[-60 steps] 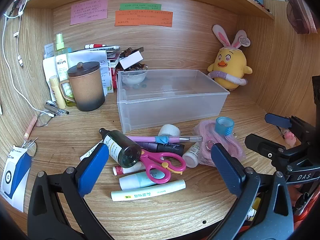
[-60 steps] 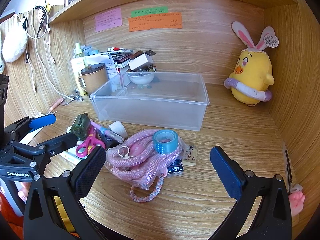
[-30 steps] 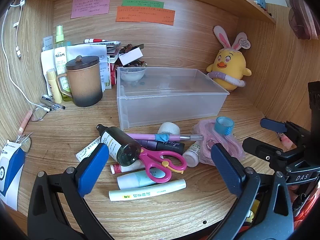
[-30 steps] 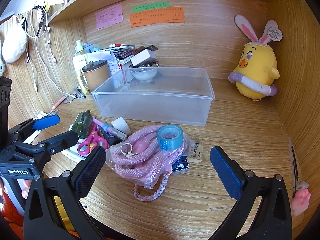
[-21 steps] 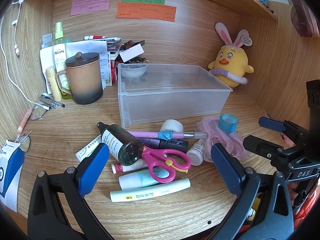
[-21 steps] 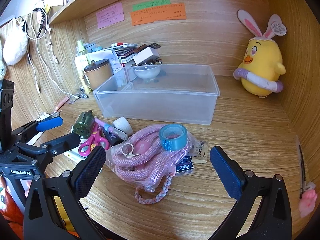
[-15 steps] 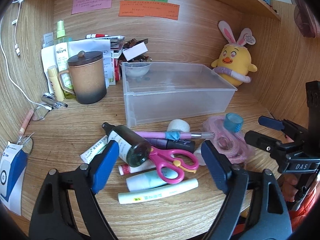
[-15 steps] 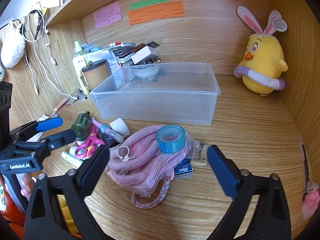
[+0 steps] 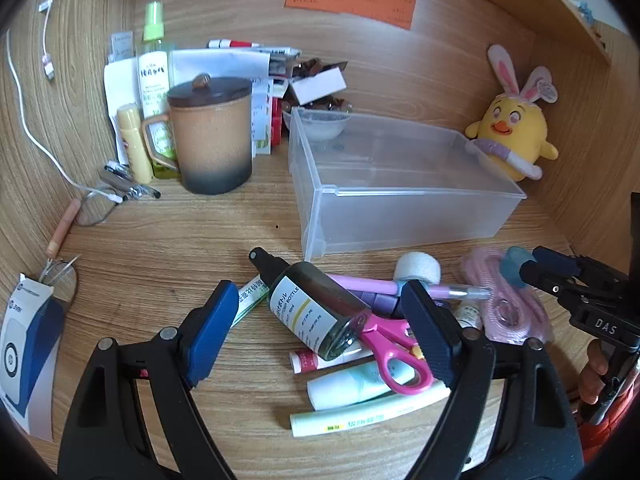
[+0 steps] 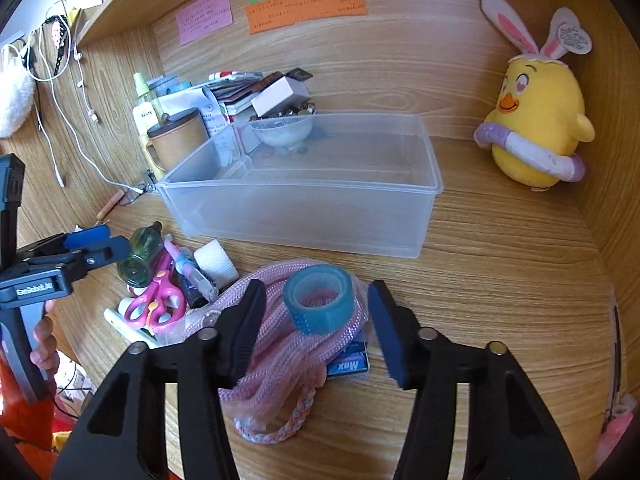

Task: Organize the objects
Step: 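Grasp the blue tape roll with the right gripper while the left grasps the dark green bottle, then carry the tape roll and green bottle over the clear plastic box with both grippers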

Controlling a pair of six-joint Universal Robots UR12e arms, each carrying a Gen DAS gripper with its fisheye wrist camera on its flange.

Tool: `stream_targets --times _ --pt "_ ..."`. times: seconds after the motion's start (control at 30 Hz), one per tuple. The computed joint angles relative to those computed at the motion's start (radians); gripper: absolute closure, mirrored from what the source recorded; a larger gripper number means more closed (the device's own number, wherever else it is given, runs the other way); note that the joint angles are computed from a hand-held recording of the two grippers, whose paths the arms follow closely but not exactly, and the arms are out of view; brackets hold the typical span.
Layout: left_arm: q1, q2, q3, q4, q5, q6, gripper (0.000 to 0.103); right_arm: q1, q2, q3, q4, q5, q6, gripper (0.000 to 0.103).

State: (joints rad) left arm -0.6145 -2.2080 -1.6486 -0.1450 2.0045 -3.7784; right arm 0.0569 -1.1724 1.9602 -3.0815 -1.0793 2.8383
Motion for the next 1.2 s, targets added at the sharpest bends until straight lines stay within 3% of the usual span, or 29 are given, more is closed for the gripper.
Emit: stream_targets --times 0.07,0.17,0.3,0.4,0.87,0.97,1.07,1.2 --pt "0.008 -0.007 0.01 -0.022 -0.019 -0.011 0.019 0.006 0.006 -0.012 0.018 -0.015 -0.009 0.058" --pt "0.019 -0.014 0.015 -0.038 -0.049 -0.03 0.027 0.01 0.013 -0.023 0.043 -0.02 -0.022 0.066" --pt "0.029 -0.017 0.012 -0.044 -0.086 -0.051 0.04 0.01 0.017 -0.025 0.04 -0.019 -0.028 0.066" --pt "0.029 -0.019 0.009 -0.032 -0.085 -0.061 0.04 0.008 0.017 -0.025 0.035 -0.016 -0.026 0.067" --pt "0.01 0.015 -0.008 0.005 0.038 -0.049 0.04 -0.006 0.003 -0.016 -0.06 0.008 0.02 0.067" --pt "0.009 0.02 0.001 0.007 0.062 -0.021 0.061 -0.007 0.001 -0.022 -0.09 0.012 0.032 0.067" --pt "0.019 0.023 0.004 0.043 0.043 0.003 0.061 -0.005 0.002 -0.033 -0.119 0.008 0.043 0.067" --pt "0.022 0.017 0.02 0.03 0.063 0.016 0.061 -0.003 0.007 -0.049 -0.133 0.014 0.051 0.067"
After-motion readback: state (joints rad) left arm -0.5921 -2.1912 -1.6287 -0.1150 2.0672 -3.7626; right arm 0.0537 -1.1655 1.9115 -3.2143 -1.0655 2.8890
